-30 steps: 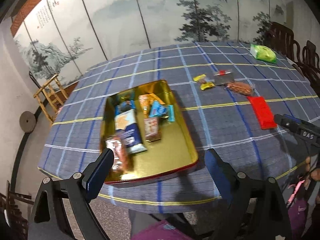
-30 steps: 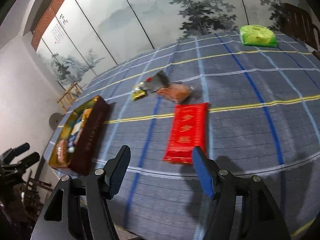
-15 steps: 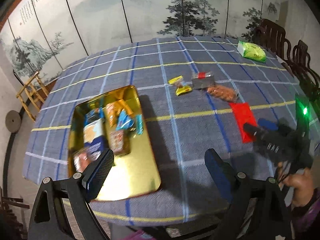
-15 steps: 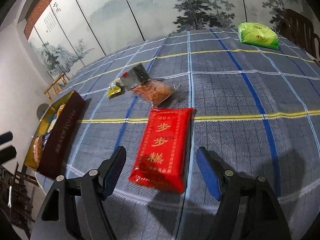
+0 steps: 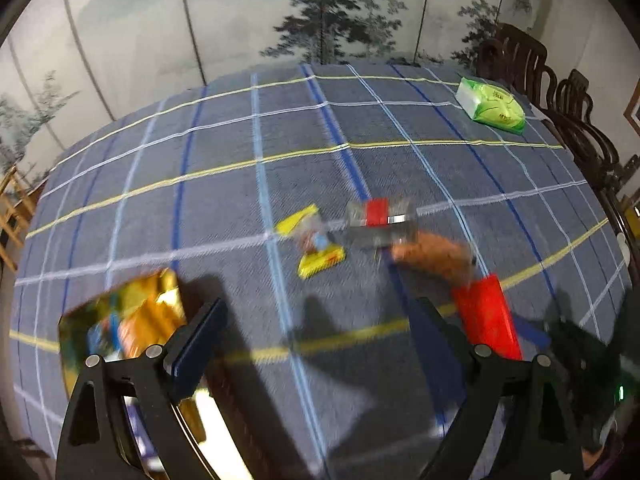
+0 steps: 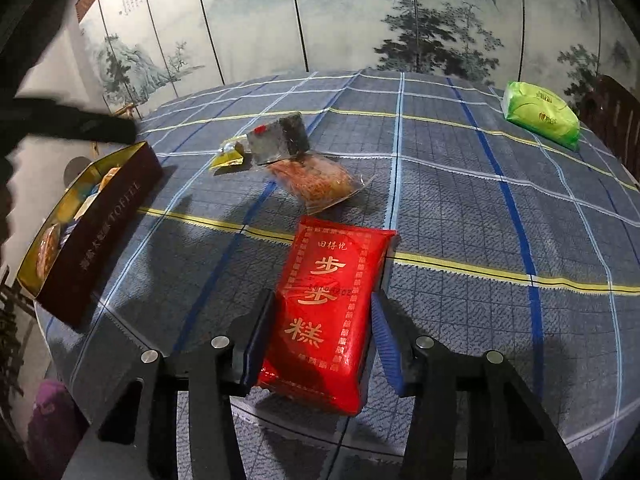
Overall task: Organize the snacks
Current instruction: 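Grasp the dark red-labelled block with the left gripper while the right gripper reaches the red packet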
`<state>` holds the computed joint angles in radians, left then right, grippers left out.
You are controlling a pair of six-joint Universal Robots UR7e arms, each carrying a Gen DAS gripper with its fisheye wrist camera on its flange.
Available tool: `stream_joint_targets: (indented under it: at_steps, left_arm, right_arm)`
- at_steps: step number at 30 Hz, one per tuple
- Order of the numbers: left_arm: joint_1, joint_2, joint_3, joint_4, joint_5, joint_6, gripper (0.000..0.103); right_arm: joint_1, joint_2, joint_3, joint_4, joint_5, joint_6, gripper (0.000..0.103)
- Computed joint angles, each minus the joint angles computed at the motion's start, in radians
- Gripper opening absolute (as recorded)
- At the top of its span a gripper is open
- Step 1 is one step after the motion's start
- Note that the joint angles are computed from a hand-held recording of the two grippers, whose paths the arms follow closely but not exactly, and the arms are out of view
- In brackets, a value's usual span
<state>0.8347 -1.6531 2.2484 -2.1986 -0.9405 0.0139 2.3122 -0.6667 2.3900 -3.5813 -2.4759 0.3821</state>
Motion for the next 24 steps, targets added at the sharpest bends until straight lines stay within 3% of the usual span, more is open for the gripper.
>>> stream_joint_targets:
  at_steps: [3, 10, 12, 15, 20, 22, 23, 24]
  left_arm:
    - [0.021, 0.086, -0.033, -0.065, -0.045, 0.044, 0.09]
    - [0.019, 0.218, -0.026, -0.226, -0.051, 0.265, 0.09]
    - [0.028, 0.244, -0.044, -0.21, -0.05, 0.238, 0.09]
    - [0.061, 0.268, -0.088, -0.168, -0.104, 0.164, 0.09]
    - [0.071, 0.313, -0.099, -0.168, -0.077, 0.132, 0.09]
    - [0.075, 0.325, -0.102, -0.17, -0.081, 0.129, 0.083]
    - [0.081, 0.332, -0.106, -0.169, -0.09, 0.129, 0.068]
    - [0.088, 0.341, -0.115, -0.153, -0.102, 0.123, 0.06]
  right_arm:
    - [-0.004, 0.003, 0.009, -0.042, 0.023, -0.023, 0.048]
    - [-0.034, 0.0, 0.045, -0.154, 0.093, -0.032, 0.048]
    - [-0.037, 0.0, 0.047, -0.162, 0.104, -0.036, 0.048]
    - [-0.039, 0.003, 0.046, -0.166, 0.117, -0.048, 0.048]
    - [-0.059, -0.001, 0.063, -0.212, 0.158, -0.055, 0.044]
    - [-0.066, -0.001, 0.071, -0.235, 0.174, -0.056, 0.044]
    - [-0.068, 0.0, 0.073, -0.241, 0.178, -0.057, 0.044]
    - [-0.068, 0.0, 0.074, -0.245, 0.178, -0.057, 0.044]
